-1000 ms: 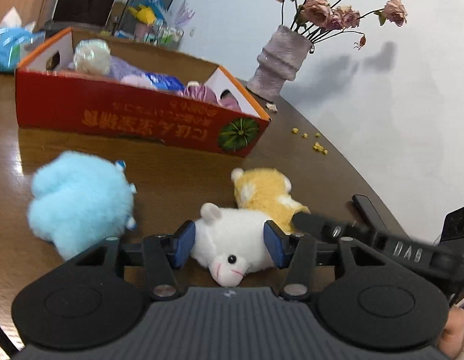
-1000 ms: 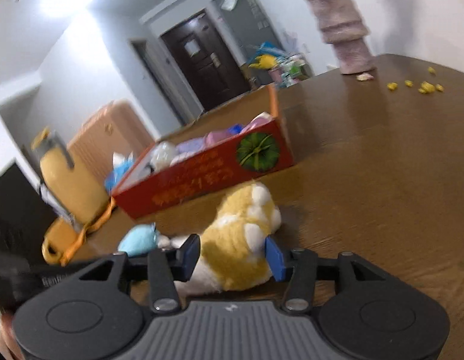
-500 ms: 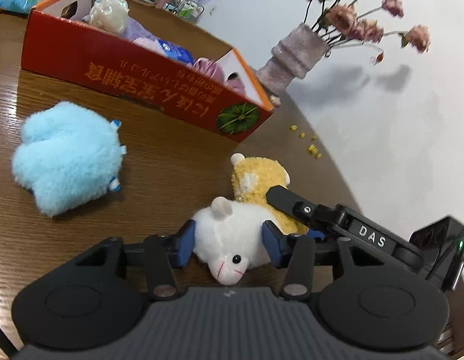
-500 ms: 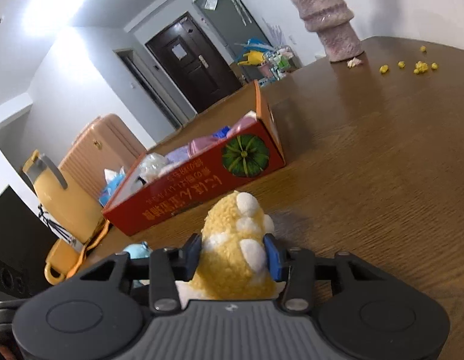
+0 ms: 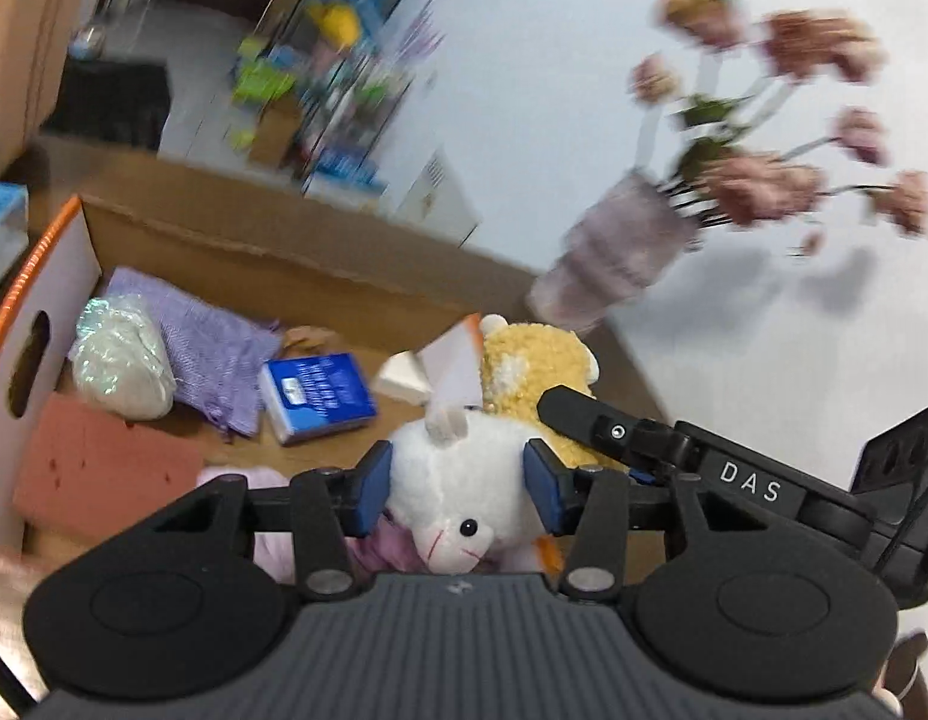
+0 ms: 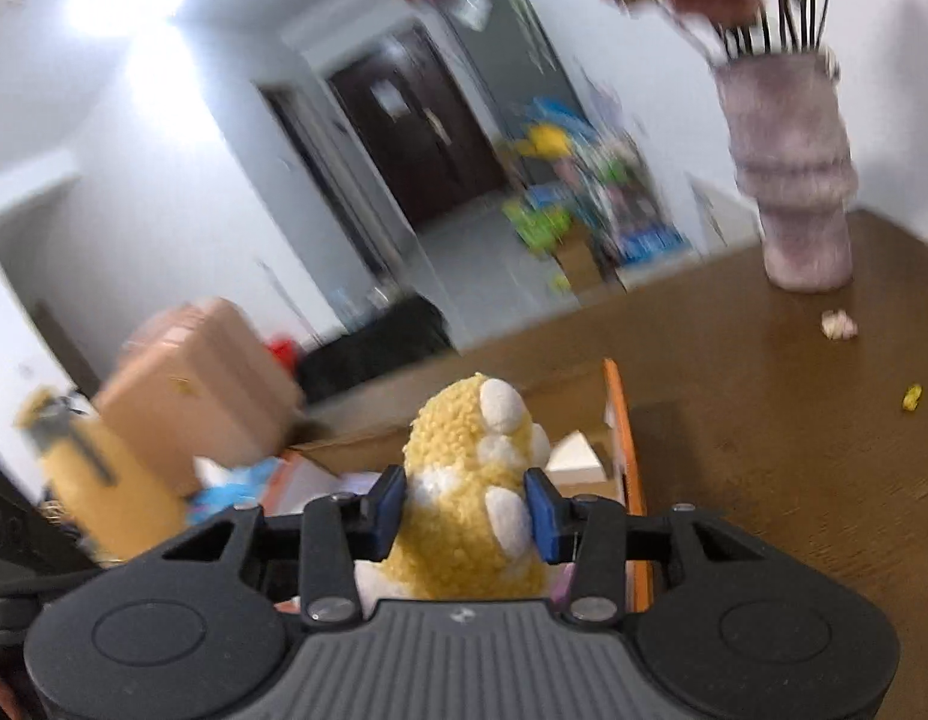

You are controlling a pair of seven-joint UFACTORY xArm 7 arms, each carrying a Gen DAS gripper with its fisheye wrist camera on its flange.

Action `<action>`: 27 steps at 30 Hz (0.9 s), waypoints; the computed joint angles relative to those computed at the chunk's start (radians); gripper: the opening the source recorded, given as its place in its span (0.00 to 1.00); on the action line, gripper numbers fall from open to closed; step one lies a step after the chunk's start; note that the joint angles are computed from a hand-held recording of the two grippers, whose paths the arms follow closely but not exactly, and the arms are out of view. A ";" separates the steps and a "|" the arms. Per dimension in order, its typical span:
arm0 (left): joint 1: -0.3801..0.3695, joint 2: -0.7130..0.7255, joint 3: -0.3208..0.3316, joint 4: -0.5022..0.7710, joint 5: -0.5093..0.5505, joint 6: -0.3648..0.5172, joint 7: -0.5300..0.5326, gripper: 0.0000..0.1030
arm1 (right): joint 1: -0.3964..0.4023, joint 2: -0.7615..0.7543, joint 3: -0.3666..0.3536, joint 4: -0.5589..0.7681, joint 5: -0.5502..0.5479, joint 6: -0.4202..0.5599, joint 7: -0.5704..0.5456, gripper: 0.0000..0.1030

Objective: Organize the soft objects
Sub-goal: 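Carry the yellow-and-white plush with both grippers over the box, then open both grippers to drop the plush into the box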

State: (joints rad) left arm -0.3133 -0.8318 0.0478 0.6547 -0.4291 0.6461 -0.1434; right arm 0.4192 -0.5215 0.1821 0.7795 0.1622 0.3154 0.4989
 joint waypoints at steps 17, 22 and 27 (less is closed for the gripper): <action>0.038 0.127 -0.005 -0.073 0.070 -0.136 0.143 0.28 | -0.158 0.310 0.214 0.192 -0.783 0.169 0.399 0.39; 0.100 0.002 -0.023 -0.071 0.154 -0.055 0.128 0.29 | -0.132 0.321 0.210 0.201 -0.975 0.206 0.456 0.40; 0.183 -0.125 -0.043 -0.034 0.270 0.053 0.129 0.33 | -0.046 0.218 0.104 0.208 -0.641 0.202 0.238 0.58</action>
State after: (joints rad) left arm -0.1299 -0.9566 0.0047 0.6205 -0.1589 0.6992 -0.0140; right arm 0.3731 -0.3035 0.2863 0.9871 -0.4783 0.5177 0.7368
